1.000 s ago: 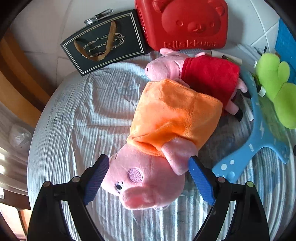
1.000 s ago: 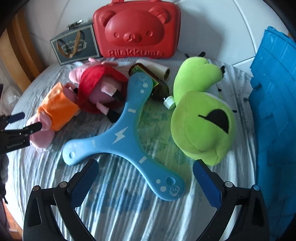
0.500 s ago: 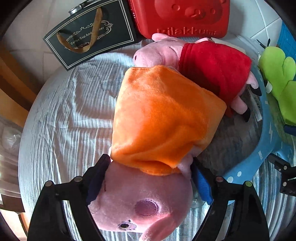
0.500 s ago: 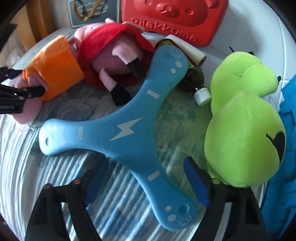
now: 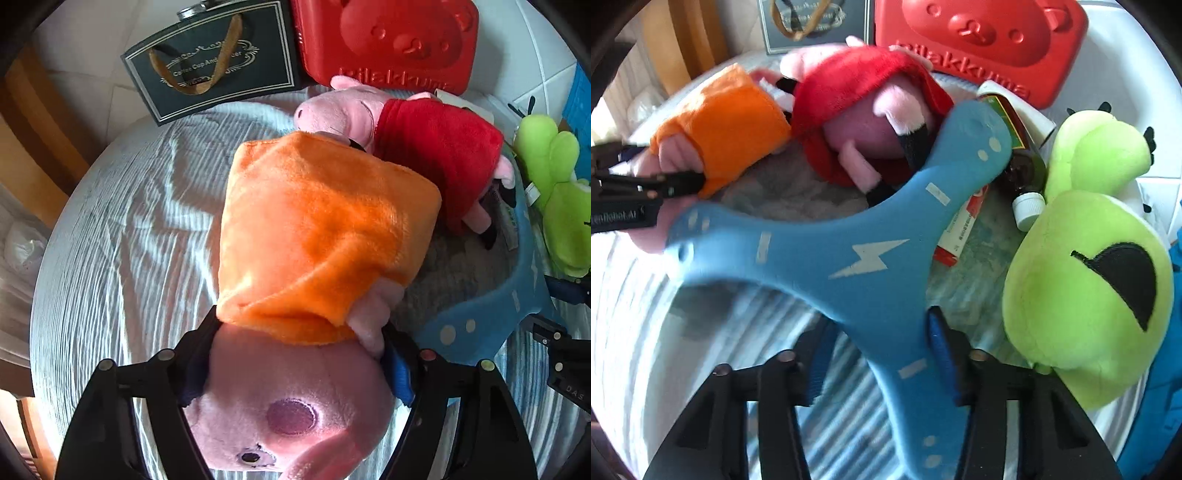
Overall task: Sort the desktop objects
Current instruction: 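Carry pig plush and blue toy into the blue bin and open both grippers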
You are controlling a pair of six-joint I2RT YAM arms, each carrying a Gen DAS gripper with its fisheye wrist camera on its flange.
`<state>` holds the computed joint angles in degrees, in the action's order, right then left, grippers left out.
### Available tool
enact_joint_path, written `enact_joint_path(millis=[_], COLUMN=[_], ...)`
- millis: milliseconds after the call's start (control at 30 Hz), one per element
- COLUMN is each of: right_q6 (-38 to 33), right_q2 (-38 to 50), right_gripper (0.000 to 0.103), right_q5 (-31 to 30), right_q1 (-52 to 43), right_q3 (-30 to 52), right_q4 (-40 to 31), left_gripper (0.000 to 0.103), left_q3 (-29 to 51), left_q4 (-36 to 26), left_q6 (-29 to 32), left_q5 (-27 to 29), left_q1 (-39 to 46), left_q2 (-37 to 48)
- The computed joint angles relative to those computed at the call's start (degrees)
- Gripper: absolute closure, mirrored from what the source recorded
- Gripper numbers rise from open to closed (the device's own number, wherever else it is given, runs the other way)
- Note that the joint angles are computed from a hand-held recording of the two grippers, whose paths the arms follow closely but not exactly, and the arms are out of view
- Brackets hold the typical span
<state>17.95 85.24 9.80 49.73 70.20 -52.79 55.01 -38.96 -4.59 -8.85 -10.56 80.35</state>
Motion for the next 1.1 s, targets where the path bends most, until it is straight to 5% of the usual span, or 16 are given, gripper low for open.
enact_joint_path(millis=[133, 433, 833, 1100], right_q6=[2.1, 5.3, 13.6, 21.2], right_q2=[-3.5, -7.4, -12.1, -12.7], right_gripper=[0.063, 0.094, 0.095, 0.095], right_q5=[2.4, 10.6, 25.1, 37.7], right_q1=[3.0, 8.9, 20.5, 29.6], right_q3=[2.3, 11.0, 21.9, 35.9], right_q4=[-3.5, -10.8, -19.5, -32.7], left_gripper=[0.027, 0.027, 0.027, 0.027], left_q3=[-2.8, -0.6, 8.8, 17.3], left_q4=[-3.6, -9.9, -18.1, -26.3], left_q6=[-1.6, -1.5, -5.7, -16.0], left_q5=[0.3, 0.5, -5.0, -18.9], left_q1=[1.8, 4.6, -4.0, -22.9], left_q2=[-9.5, -21.7, -30.1, -31.4])
